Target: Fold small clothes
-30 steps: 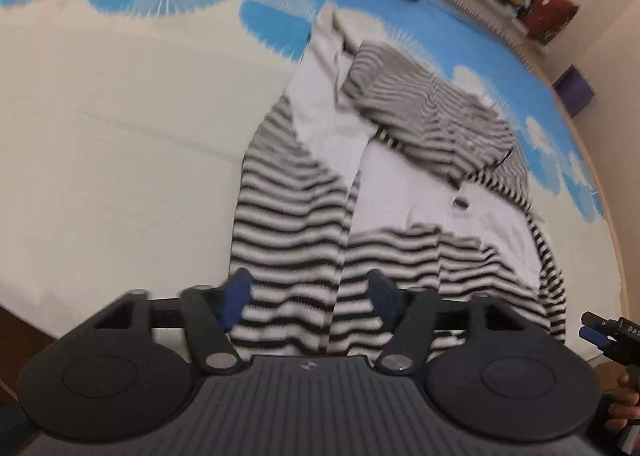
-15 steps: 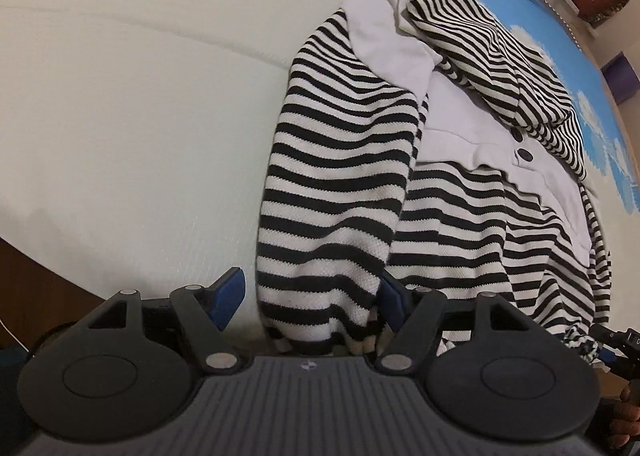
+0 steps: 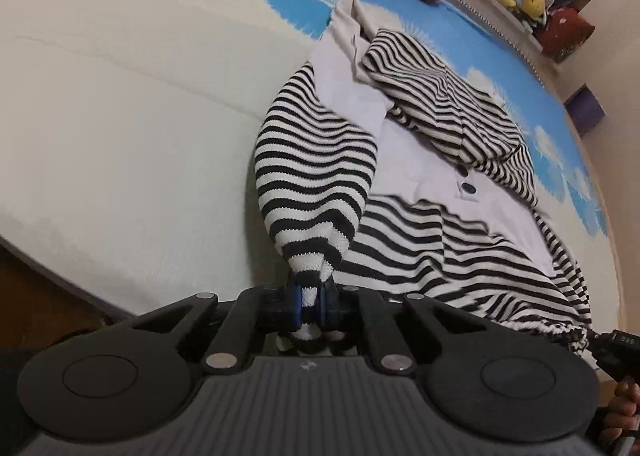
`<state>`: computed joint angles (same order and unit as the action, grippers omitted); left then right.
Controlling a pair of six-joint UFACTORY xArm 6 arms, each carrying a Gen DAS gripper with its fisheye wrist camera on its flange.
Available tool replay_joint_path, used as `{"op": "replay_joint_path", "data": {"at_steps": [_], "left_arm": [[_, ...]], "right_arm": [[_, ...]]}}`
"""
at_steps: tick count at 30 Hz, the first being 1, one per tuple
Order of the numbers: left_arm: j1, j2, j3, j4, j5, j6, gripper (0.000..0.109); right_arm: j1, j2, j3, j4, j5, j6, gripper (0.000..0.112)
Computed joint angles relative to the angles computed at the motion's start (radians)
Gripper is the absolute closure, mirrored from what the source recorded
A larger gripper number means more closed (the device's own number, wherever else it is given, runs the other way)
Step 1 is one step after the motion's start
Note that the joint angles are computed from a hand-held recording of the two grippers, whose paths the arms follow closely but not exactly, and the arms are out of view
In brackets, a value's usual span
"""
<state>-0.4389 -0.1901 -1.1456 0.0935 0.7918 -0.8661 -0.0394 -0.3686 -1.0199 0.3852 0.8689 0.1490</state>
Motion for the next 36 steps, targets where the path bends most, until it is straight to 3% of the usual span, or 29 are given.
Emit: {"op": "replay_joint_path", "data": {"at_steps": [3, 5, 9, 22, 25, 28, 30, 32, 36], "left_arm": [[0.003, 0.045, -0.04, -0.024, 0.078, 0.025, 0.094], [0.016, 0.06, -0.05, -0.044, 0.091, 0.014, 0.077], [0.022, 0.066, -0.053, -0.054, 0.089, 0.019, 0.071], [0.013, 0.078, -0.046, -0.055, 0.104, 0.014, 0.067], [0.013, 0.076, -0.044, -0.055, 0.105, 0.015, 0.067], [0.013, 0.076, -0.042, -0.055, 0.102, 0.018, 0.068], [0.013, 0.074, -0.039, -0.057, 0.096, 0.022, 0.077], [0.013, 0.069, -0.03, -0.069, 0.075, 0.042, 0.095], [0.008, 0.056, -0.031, -0.038, 0.056, 0.034, 0.1]], "right_arm": [[0.006, 0.052, -0.037, -0.042, 0.11, 0.034, 0.103], [0.02, 0.062, -0.044, -0.076, 0.112, 0.048, 0.093], [0.028, 0.069, -0.053, -0.111, 0.118, 0.08, 0.075], [0.05, 0.082, -0.056, -0.138, 0.129, 0.016, 0.072], [0.047, 0.078, -0.053, -0.129, 0.129, 0.008, 0.076], [0.045, 0.078, -0.05, -0.108, 0.125, -0.005, 0.086], [0.043, 0.075, -0.048, -0.095, 0.122, -0.014, 0.093], [0.042, 0.072, -0.046, -0.082, 0.117, -0.024, 0.099], [0.036, 0.052, -0.038, -0.053, 0.084, -0.031, 0.103]]}}
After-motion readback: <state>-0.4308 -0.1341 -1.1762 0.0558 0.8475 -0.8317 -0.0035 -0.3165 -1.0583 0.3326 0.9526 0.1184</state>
